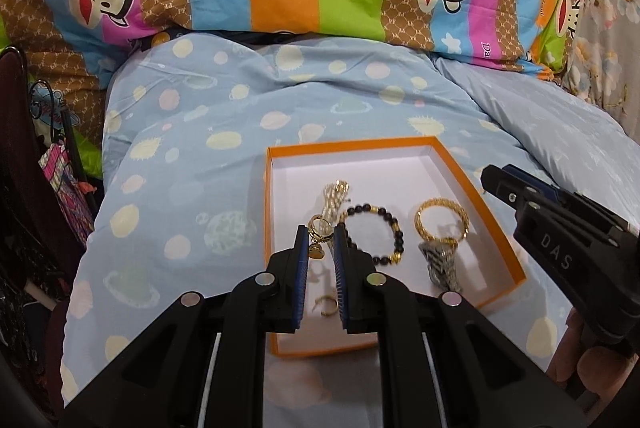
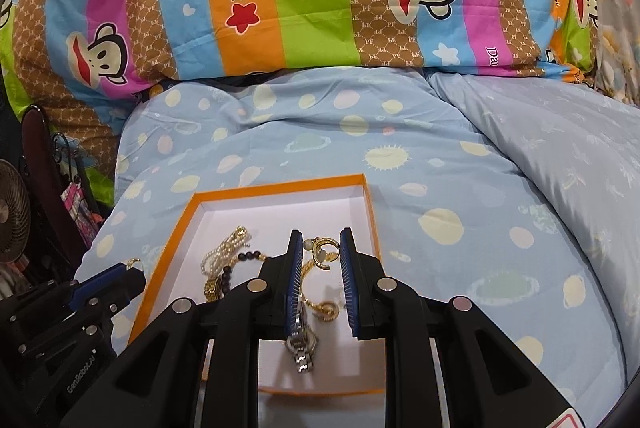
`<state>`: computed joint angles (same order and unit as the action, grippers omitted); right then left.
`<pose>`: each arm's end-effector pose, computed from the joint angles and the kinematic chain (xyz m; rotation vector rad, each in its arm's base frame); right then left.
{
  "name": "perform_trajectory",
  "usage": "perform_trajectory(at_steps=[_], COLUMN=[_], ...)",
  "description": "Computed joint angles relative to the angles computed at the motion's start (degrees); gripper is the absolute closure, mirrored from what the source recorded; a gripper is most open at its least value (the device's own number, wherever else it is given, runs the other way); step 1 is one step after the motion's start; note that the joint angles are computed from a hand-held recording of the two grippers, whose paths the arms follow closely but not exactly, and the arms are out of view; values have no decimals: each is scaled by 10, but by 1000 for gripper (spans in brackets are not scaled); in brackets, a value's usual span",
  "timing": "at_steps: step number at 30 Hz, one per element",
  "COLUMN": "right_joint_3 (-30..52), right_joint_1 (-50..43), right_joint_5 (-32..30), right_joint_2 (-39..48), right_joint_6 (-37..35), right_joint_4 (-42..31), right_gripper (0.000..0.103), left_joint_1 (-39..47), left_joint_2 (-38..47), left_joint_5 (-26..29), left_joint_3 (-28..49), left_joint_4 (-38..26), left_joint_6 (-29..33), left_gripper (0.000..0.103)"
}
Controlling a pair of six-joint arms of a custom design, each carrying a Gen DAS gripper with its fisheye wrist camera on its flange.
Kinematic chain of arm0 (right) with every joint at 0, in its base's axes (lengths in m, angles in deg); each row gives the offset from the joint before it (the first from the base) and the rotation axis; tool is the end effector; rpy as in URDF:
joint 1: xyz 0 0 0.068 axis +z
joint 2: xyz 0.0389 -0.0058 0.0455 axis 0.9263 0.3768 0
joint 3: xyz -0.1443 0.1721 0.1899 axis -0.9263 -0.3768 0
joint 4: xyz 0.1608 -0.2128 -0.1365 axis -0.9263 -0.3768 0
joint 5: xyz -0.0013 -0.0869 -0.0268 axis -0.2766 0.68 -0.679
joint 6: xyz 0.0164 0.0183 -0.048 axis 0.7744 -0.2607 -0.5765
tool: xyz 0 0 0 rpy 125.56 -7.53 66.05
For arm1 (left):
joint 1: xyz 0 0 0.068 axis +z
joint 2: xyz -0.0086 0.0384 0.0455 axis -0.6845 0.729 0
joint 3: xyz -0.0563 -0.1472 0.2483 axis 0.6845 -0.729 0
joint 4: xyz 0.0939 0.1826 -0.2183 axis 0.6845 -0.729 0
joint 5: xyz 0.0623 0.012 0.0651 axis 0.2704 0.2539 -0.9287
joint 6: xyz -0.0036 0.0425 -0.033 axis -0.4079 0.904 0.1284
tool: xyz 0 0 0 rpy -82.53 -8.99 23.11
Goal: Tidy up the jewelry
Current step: 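Lower both earrings into the box and open both tools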
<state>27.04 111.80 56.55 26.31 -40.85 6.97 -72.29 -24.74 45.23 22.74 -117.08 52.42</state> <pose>0.1916 0.1689 0.1767 -0.2079 2.2262 0.2946 0.1387 -0.0602 0.1959 -0.1328 2.3072 0.0321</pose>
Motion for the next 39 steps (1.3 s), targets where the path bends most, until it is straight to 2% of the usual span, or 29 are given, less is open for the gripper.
perform_trajectory(at_steps=[6, 23, 39], right_joint_3=[20, 81, 88], right_joint_1=[-28, -63, -64], right_joint_5=[-30, -69, -68], right_joint_2=[35, 157, 180], right_joint_6=[-12, -44, -47], right_joint_4=[18, 66, 77], right_gripper=[85, 85, 85], left_joint_1=[51, 98, 102], left_joint_2=[60, 271, 312], left_joint_5=[26, 48, 44], left_joint_3=[13, 35, 38], left_joint_4=[67, 244, 268], left_joint_6=[37, 68, 67], left_gripper=[91, 91, 91])
